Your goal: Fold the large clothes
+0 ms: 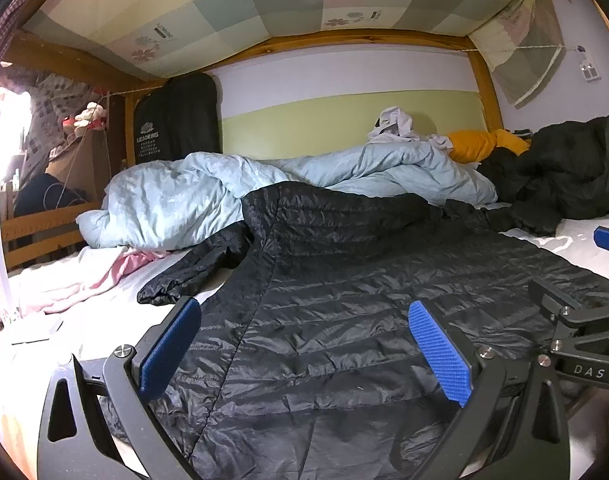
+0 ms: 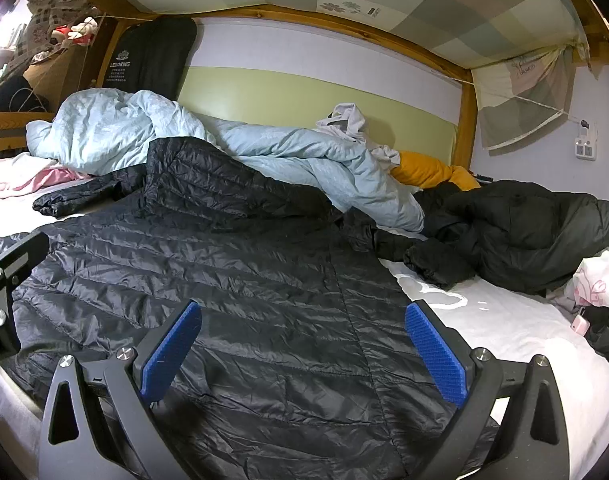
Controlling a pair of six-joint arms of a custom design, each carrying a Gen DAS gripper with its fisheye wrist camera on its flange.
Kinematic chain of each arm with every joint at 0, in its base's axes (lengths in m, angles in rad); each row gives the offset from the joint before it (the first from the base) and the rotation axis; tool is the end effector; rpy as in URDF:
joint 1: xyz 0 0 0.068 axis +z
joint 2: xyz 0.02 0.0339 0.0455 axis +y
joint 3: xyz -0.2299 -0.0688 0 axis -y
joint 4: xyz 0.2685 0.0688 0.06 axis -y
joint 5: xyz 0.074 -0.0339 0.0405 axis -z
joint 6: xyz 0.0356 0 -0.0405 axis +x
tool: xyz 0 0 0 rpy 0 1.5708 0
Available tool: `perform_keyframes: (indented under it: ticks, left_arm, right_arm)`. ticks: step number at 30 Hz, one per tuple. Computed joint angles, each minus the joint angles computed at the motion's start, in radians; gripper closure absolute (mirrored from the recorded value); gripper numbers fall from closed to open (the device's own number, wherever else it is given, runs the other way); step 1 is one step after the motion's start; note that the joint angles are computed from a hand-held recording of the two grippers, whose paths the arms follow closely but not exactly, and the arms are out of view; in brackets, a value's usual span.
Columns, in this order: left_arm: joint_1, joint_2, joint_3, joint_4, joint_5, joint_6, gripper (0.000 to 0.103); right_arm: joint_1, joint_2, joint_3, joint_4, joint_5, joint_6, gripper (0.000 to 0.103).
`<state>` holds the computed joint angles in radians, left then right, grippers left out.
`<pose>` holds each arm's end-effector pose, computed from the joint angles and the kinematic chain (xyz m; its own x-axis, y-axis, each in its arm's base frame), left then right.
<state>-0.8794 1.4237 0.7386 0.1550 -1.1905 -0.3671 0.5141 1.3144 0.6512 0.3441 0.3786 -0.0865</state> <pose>0.2215 -0.2158 0.1734 -0.2202 0.0571 -0.9738 -0.3256 0.9367 0.1286 0.2780 0.1419 0.1843 -0.2591 -0.2385 -0.9359 -0.1744 0.9647 -0.1976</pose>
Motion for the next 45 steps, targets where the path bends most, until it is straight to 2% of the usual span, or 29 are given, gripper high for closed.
perform_keyframes:
  ticks: [45]
  left_arm:
    - [0.003, 0.009, 0.010, -0.031, -0.018, -0.033, 0.000]
  right_arm:
    - [0.007, 0.015, 0.009, 0.004, 0.007, -0.006, 0.000]
